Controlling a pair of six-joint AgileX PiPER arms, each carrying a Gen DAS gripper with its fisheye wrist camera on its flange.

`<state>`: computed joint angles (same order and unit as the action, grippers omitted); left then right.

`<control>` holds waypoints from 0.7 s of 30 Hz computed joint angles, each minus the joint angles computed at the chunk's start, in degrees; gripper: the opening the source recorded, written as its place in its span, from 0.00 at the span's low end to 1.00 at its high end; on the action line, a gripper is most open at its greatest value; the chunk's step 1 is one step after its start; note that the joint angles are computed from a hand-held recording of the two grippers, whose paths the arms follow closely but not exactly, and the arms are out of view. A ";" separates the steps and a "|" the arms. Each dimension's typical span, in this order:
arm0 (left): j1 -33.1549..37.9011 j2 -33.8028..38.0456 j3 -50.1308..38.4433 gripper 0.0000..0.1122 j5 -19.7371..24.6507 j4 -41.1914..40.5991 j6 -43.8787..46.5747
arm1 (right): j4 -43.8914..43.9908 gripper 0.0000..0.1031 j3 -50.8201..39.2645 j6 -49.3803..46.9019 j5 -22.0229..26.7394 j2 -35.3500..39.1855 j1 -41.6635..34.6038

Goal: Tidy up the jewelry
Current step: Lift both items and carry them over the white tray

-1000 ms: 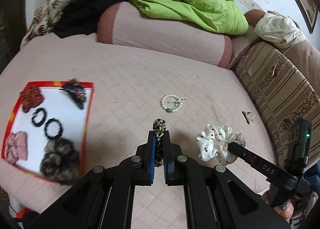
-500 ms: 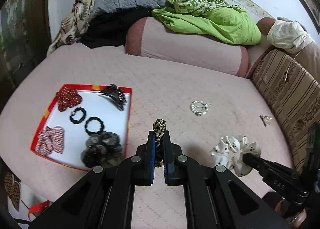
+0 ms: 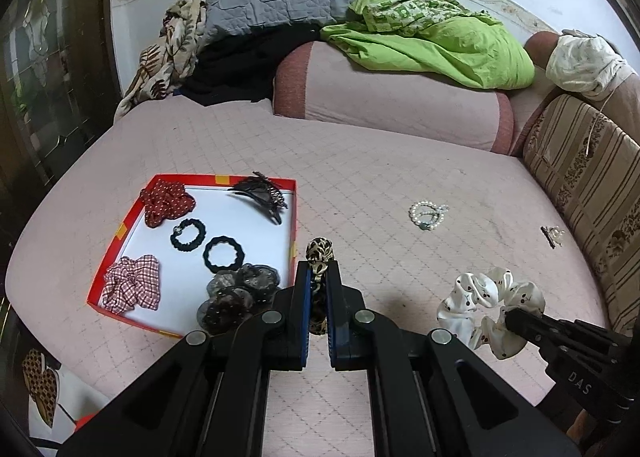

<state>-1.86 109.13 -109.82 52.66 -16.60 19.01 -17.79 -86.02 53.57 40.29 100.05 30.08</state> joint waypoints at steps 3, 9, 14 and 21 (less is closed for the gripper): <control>0.97 0.53 -0.10 0.06 -0.14 -0.02 0.26 | -0.54 0.11 -1.70 0.22 1.20 1.18 0.96; 3.16 2.20 -1.17 0.06 -0.04 -0.18 0.16 | -0.72 0.11 -7.05 -1.03 4.40 4.73 2.66; 5.15 4.81 -4.11 0.06 1.53 -0.68 -0.32 | 0.76 0.11 -13.09 -4.15 7.20 8.74 3.34; 8.26 9.24 -9.60 0.06 4.21 -1.43 -1.40 | 2.88 0.11 -24.55 -9.07 12.04 15.83 4.47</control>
